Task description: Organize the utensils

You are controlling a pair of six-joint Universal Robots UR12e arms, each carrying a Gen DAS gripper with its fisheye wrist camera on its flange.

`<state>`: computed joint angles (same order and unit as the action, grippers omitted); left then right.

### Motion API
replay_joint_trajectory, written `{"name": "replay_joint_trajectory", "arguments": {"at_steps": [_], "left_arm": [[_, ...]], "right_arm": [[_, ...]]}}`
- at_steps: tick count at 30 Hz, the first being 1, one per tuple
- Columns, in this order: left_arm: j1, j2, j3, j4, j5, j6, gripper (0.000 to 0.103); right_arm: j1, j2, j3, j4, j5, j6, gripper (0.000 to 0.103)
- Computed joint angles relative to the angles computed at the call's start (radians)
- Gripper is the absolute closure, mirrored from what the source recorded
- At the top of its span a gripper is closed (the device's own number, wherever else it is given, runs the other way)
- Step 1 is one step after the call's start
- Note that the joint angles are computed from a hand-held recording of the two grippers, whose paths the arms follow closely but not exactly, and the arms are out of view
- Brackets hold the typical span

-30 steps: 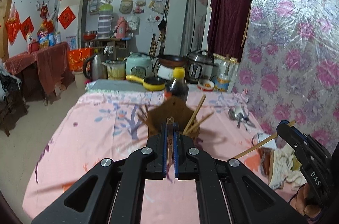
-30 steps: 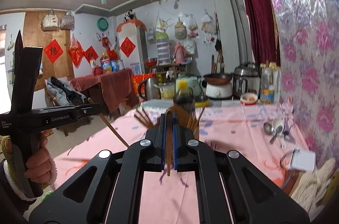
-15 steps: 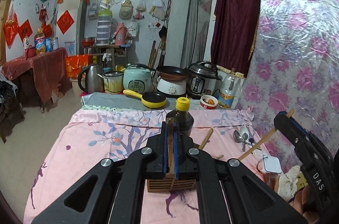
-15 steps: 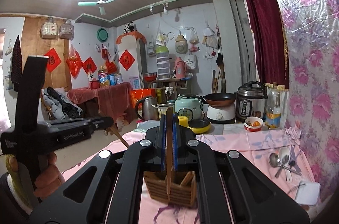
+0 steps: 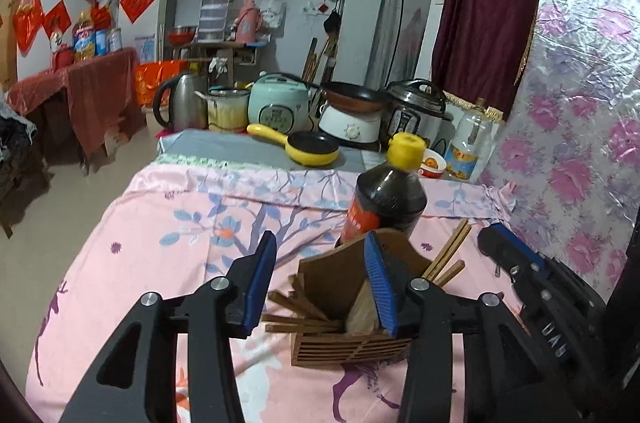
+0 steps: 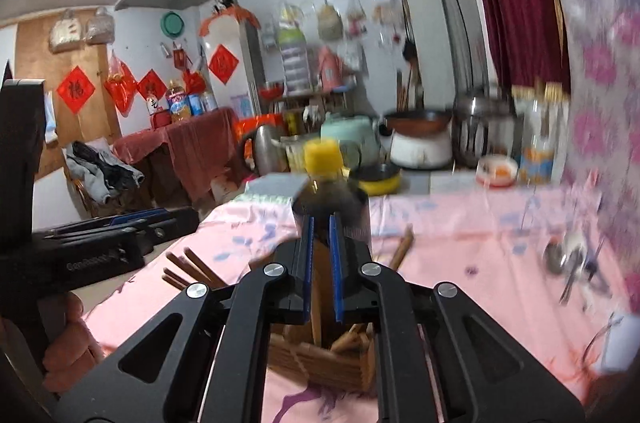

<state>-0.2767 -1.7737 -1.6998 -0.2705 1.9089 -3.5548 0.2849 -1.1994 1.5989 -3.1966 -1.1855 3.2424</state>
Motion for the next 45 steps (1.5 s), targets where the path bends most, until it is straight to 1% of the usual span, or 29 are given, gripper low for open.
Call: {"name": "replay_joint_trajectory", "arguments": {"at_steps": [1, 3, 5, 8, 10, 15, 17, 21, 23, 25, 26, 28, 30, 31, 32, 34, 36, 37, 38, 39, 42, 45], "left_arm": [[-0.001, 0.003, -0.003, 0.001, 0.008, -0.002, 0.057], [-0.006, 0.013, -0.011, 0.006, 0.042, -0.01, 0.052], [-0.013, 0.024, -0.019, 0.013, 0.069, -0.021, 0.045], [-0.026, 0.047, -0.038, 0.021, 0.103, -0.036, 0.04], [-0.038, 0.063, -0.052, 0.014, 0.138, -0.048, 0.038], [-0.07, 0.103, -0.091, -0.011, 0.2, -0.077, 0.038], [-0.09, 0.118, -0.108, -0.027, 0.232, -0.094, 0.036], [-0.143, 0.135, -0.133, -0.053, 0.323, -0.119, 0.031], [-0.169, 0.14, -0.141, -0.061, 0.363, -0.123, 0.029], [-0.206, 0.146, -0.151, -0.066, 0.422, -0.127, 0.025], [-0.217, 0.148, -0.156, -0.065, 0.439, -0.129, 0.023], [-0.255, 0.156, -0.17, -0.057, 0.489, -0.135, 0.022], [-0.284, 0.16, -0.176, -0.06, 0.535, -0.147, 0.019], [-0.309, 0.164, -0.183, -0.069, 0.578, -0.167, 0.016], [-0.322, 0.167, -0.187, -0.075, 0.603, -0.181, 0.013], [-0.364, 0.177, -0.201, -0.101, 0.673, -0.234, 0.01], [-0.392, 0.188, -0.212, -0.13, 0.708, -0.28, 0.007], [-0.411, 0.197, -0.221, -0.154, 0.725, -0.318, 0.006], [-0.429, 0.206, -0.229, -0.187, 0.738, -0.358, 0.006], [-0.446, 0.213, -0.234, -0.226, 0.751, -0.394, 0.006], [-0.487, 0.229, -0.244, -0.333, 0.797, -0.488, 0.006], [-0.516, 0.24, -0.253, -0.39, 0.835, -0.538, 0.006]], "right_arm": [[-0.003, -0.005, 0.004, -0.013, -0.005, 0.007, 0.091], [-0.006, -0.02, 0.018, -0.039, -0.01, 0.013, 0.087], [-0.009, -0.035, 0.033, -0.06, -0.012, 0.013, 0.08], [-0.013, -0.068, 0.072, -0.089, -0.017, 0.01, 0.075], [-0.014, -0.09, 0.097, -0.099, -0.02, 0.01, 0.074], [-0.026, -0.147, 0.161, -0.12, -0.005, 0.043, 0.07], [-0.03, -0.164, 0.183, -0.125, -0.004, 0.047, 0.067], [-0.029, -0.216, 0.251, -0.15, -0.026, 0.046, 0.06], [-0.027, -0.243, 0.285, -0.164, -0.04, 0.039, 0.055], [-0.025, -0.272, 0.32, -0.181, -0.058, 0.038, 0.049], [-0.026, -0.288, 0.34, -0.194, -0.067, 0.045, 0.047], [-0.029, -0.32, 0.377, -0.211, -0.073, 0.061, 0.044], [-0.032, -0.355, 0.415, -0.22, -0.085, 0.07, 0.04], [-0.032, -0.368, 0.429, -0.224, -0.092, 0.072, 0.034], [-0.033, -0.386, 0.448, -0.226, -0.098, 0.074, 0.028], [-0.038, -0.423, 0.484, -0.225, -0.095, 0.081, 0.021], [-0.043, -0.465, 0.522, -0.213, -0.087, 0.072, 0.015], [-0.04, -0.48, 0.537, -0.215, -0.094, 0.066, 0.009], [-0.035, -0.499, 0.559, -0.225, -0.114, 0.056, 0.007], [-0.03, -0.516, 0.579, -0.235, -0.128, 0.046, 0.007], [-0.024, -0.56, 0.619, -0.238, -0.132, 0.027, 0.007], [-0.01, -0.579, 0.629, -0.242, -0.164, 0.025, 0.007]]}}
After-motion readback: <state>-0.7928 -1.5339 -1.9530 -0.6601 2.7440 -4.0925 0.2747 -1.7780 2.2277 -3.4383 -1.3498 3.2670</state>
